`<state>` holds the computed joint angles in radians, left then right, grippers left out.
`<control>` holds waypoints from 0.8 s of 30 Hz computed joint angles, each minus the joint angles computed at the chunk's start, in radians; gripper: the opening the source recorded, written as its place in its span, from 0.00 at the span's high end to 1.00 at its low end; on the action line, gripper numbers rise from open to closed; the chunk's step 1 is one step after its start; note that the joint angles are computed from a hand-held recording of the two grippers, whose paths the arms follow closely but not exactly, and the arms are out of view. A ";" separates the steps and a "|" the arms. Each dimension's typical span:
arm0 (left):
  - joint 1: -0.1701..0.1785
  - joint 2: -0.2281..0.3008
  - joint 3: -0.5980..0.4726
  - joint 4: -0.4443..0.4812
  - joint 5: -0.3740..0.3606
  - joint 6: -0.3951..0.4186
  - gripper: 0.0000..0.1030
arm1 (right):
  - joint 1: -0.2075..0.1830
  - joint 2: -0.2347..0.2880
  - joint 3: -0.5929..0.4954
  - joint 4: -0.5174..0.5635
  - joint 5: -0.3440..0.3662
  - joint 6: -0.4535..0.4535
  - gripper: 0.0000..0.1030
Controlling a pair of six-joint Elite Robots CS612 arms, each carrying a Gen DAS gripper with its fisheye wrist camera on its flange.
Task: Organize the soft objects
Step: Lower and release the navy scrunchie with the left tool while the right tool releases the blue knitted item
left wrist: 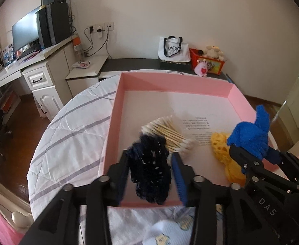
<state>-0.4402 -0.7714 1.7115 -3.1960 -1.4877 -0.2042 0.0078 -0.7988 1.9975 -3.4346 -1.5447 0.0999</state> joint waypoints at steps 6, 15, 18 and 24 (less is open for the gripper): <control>0.013 0.023 -0.008 -0.031 -0.012 -0.009 0.31 | 0.000 0.001 0.001 -0.020 -0.031 0.047 0.14; 0.001 0.017 0.060 -0.097 0.027 -0.028 0.16 | -0.001 -0.008 0.010 -0.022 -0.045 0.064 0.01; -0.001 0.012 0.088 -0.117 0.023 -0.032 0.15 | -0.003 -0.009 0.008 -0.007 -0.044 0.071 0.00; 0.000 -0.002 0.107 -0.114 0.017 -0.032 0.15 | -0.001 -0.012 0.007 0.004 -0.051 0.064 0.00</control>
<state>-0.4405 -0.7732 1.8182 -3.3098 -1.4703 -0.2357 0.0067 -0.8112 2.0043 -3.4304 -1.5955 0.1643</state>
